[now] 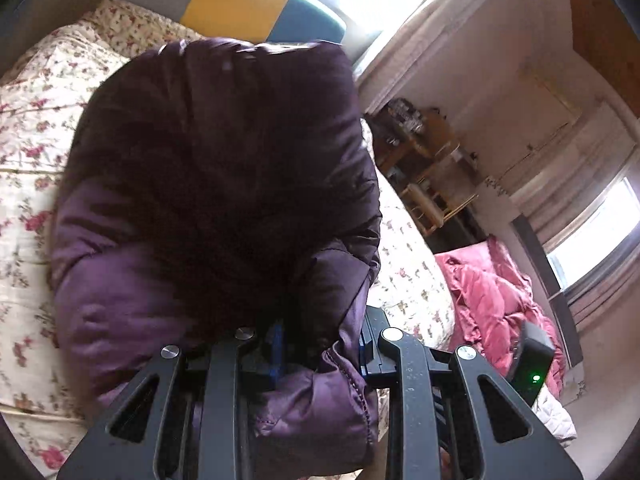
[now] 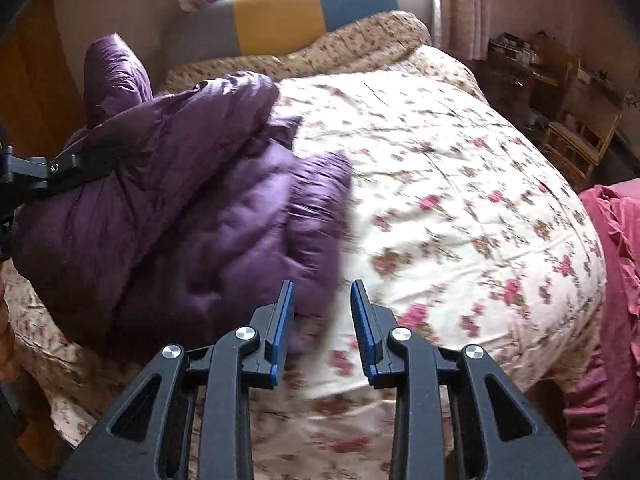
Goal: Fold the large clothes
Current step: 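Open the right tool and release the jacket, then lower the folded jacket onto the bed with the left tool and open it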
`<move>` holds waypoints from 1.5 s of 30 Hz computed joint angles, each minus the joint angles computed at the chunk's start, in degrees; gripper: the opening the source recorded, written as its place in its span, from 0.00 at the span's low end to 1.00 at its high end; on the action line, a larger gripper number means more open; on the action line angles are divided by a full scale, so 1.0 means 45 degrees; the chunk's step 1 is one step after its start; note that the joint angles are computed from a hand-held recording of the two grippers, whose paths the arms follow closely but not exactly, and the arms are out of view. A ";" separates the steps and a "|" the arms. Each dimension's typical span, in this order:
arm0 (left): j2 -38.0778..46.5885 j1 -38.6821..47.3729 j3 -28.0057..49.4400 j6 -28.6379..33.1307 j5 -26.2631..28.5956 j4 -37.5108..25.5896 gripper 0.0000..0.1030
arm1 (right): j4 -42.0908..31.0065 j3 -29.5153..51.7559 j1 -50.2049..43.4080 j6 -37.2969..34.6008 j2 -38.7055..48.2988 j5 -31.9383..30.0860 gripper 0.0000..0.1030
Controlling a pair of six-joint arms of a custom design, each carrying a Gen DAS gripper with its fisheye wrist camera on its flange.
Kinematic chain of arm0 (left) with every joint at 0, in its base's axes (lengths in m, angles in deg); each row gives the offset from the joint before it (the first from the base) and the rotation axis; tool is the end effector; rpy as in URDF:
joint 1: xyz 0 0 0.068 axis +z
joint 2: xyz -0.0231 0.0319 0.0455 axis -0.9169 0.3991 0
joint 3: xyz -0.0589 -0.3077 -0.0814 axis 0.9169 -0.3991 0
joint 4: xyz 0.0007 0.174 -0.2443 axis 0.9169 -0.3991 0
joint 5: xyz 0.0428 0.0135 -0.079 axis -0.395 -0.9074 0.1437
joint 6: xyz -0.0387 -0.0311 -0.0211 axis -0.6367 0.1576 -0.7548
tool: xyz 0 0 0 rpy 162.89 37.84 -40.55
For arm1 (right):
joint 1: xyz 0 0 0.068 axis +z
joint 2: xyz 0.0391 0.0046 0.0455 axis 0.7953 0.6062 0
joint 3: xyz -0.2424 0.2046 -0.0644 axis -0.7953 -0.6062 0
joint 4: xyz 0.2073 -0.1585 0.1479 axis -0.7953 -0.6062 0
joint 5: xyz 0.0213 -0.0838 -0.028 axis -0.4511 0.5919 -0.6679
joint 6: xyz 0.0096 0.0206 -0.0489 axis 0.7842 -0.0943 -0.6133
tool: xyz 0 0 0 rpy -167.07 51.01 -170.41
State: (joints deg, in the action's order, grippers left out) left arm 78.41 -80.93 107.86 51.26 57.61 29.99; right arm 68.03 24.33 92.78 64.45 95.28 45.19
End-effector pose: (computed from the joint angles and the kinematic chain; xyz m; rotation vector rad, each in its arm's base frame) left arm 0.2127 -0.0657 0.1947 -0.1593 2.3189 -0.7517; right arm 0.2145 0.1720 0.1534 -0.3073 2.4369 0.2508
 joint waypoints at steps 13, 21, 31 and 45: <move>0.1904 -0.2161 0.0618 -0.0053 -0.2040 0.0663 0.63 | 0.0042 0.0262 -0.1507 -0.1927 0.0893 -0.0840 0.36; -0.0001 -0.1262 0.0183 0.0435 -0.0917 -0.0088 0.73 | -0.0056 -0.0215 -0.1297 -0.1540 0.0075 -0.0724 0.38; -0.4554 0.1219 -0.0310 0.0999 0.2012 -0.2555 0.84 | -0.0427 -0.0316 -0.0495 -0.1344 -0.0663 -0.0407 0.42; -0.5748 0.9407 -0.0920 0.5199 0.3266 -0.6967 0.84 | -0.0771 0.0111 0.1268 -0.1097 -0.1930 -0.0583 0.42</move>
